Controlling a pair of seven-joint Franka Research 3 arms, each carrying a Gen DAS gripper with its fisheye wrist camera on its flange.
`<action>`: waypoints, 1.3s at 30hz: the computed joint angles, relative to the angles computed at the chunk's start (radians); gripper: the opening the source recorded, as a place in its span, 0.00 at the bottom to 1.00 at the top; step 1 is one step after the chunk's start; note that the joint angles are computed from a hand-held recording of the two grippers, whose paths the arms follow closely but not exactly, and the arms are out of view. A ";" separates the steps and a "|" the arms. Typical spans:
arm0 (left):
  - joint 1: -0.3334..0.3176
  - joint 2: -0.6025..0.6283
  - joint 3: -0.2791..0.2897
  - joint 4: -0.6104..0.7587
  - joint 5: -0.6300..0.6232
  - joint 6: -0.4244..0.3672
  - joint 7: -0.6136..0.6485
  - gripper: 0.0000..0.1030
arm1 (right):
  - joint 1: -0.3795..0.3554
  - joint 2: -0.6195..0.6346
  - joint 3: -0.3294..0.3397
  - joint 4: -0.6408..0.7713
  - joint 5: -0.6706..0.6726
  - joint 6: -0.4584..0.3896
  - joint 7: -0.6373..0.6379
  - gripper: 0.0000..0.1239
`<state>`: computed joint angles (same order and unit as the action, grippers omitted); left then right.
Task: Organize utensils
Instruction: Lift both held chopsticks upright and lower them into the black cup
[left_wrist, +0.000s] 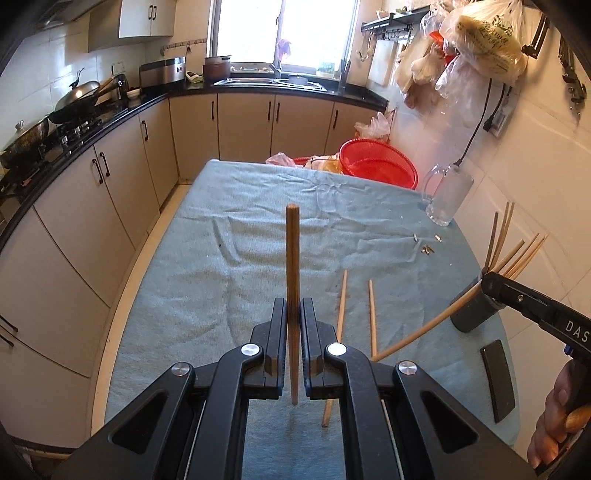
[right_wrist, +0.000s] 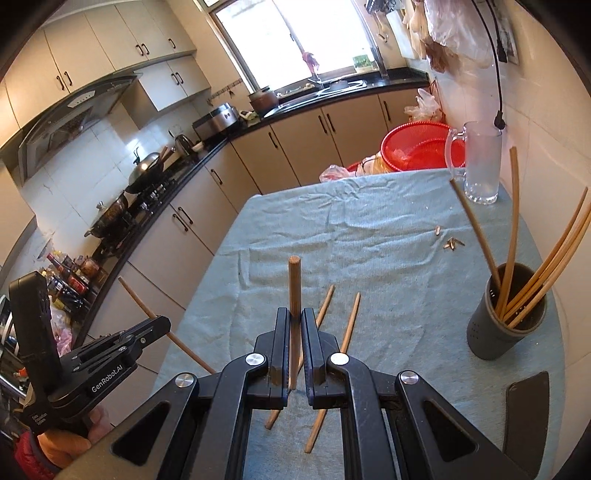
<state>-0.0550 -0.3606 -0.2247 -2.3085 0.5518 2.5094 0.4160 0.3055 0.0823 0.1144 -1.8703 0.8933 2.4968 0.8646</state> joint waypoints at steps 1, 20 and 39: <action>0.001 0.000 -0.004 0.005 0.005 -0.004 -0.004 0.06 | -0.002 -0.006 -0.001 -0.002 0.007 0.000 -0.007 0.06; -0.038 0.094 -0.036 0.184 0.097 -0.039 0.010 0.06 | -0.062 -0.089 -0.063 -0.034 0.129 -0.025 -0.076 0.06; -0.127 0.280 -0.028 0.411 0.129 -0.027 0.109 0.06 | -0.116 -0.182 -0.134 -0.101 0.204 0.018 -0.067 0.06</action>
<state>-0.1825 -0.0802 -0.2532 -1.8971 0.6804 2.4825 0.5250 0.1895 -0.1000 -0.0192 -1.9710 1.0975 2.5144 0.7972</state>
